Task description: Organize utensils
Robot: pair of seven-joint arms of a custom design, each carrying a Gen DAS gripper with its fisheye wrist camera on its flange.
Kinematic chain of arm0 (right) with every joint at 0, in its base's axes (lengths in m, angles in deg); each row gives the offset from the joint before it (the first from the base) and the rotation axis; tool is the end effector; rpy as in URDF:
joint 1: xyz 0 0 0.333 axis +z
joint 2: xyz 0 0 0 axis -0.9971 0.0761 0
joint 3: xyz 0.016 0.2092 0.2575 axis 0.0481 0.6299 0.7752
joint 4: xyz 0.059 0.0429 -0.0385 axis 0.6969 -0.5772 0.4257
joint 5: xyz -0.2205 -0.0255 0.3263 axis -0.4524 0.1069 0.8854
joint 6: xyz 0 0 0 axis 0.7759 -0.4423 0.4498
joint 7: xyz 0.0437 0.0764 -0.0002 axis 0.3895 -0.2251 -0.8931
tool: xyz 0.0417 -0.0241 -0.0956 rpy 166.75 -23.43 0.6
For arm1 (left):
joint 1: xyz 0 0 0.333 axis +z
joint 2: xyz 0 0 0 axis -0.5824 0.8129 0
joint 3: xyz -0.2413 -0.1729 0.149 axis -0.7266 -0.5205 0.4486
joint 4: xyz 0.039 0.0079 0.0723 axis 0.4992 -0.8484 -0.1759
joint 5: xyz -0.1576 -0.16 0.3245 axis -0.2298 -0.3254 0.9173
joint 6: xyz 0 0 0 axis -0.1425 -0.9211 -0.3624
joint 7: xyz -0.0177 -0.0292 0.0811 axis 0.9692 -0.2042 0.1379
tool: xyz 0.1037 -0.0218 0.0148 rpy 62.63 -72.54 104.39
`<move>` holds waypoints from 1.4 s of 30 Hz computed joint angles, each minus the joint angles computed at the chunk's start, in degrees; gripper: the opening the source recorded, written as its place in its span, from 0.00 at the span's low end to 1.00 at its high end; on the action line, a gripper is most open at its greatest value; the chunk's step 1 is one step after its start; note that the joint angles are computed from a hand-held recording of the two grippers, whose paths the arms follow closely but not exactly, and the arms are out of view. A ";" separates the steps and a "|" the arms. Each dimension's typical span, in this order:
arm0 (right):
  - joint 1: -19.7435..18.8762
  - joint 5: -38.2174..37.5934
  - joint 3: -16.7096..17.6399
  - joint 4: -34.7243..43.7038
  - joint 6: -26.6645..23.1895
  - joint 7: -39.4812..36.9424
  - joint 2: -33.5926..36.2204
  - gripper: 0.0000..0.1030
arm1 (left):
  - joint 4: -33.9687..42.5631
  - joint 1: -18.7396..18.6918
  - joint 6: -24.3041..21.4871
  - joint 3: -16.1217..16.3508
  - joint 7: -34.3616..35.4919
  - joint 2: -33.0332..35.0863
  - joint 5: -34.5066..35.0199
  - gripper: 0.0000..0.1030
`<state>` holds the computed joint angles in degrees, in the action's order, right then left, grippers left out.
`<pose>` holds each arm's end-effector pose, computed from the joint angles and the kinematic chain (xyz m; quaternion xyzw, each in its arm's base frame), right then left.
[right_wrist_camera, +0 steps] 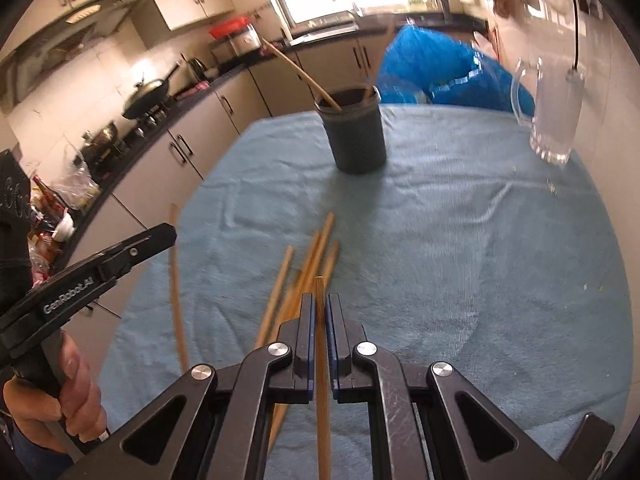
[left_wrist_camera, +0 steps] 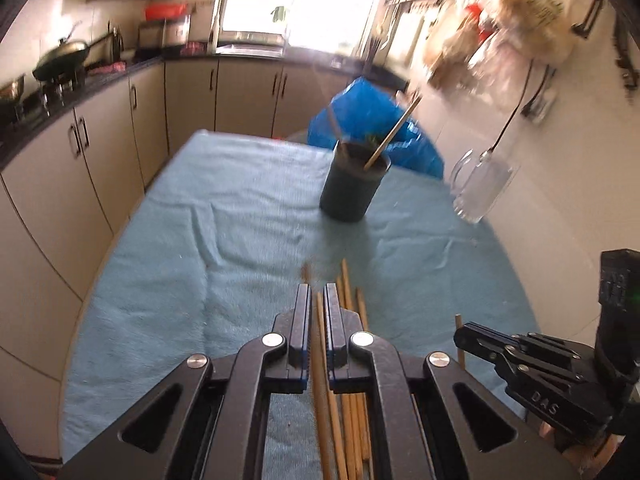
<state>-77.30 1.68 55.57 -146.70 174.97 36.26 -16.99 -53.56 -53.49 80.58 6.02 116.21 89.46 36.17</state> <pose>0.6604 0.2265 0.4317 -0.6609 0.6564 -0.0985 0.3503 0.6779 -0.2737 0.4588 -0.5999 0.6899 -0.3718 0.1608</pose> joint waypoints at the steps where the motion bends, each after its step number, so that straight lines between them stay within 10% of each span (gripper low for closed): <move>1: -0.12 0.28 0.24 -0.50 0.73 -0.14 -0.47 0.06 | -0.60 0.02 0.56 -0.14 0.13 -0.59 -0.01 0.05; 9: 0.42 0.04 0.58 -4.39 4.97 -0.20 -4.56 0.06 | -5.81 1.51 2.53 -2.42 3.99 -5.50 -1.28 0.05; 11: 1.26 -0.91 -0.31 -4.48 4.85 0.97 -4.73 0.06 | -5.15 -1.53 1.06 1.75 0.17 -5.04 1.58 0.05; 16: 0.91 -0.79 -0.07 -4.92 4.98 1.69 -4.70 0.06 | 3.58 1.85 -9.69 -1.19 0.60 1.39 -0.95 0.31; 31: -0.80 1.26 1.97 -3.01 3.27 -1.92 -3.31 0.06 | 34.80 -1.94 -35.29 2.09 -9.23 23.48 6.98 0.31; 34: -1.02 2.07 2.25 -2.68 3.01 -2.78 -3.08 0.06 | 35.72 -1.98 -35.30 2.09 -9.23 24.22 8.43 0.28; 36: -1.30 2.74 2.55 -2.56 2.90 -3.54 -3.00 0.06 | 36.60 -2.12 -35.48 2.09 -8.72 24.80 9.27 0.06; 42: -0.99 3.54 1.98 -2.02 2.16 -3.94 -2.68 0.06 | 28.13 -0.51 -27.32 0.60 -7.86 20.54 7.87 0.05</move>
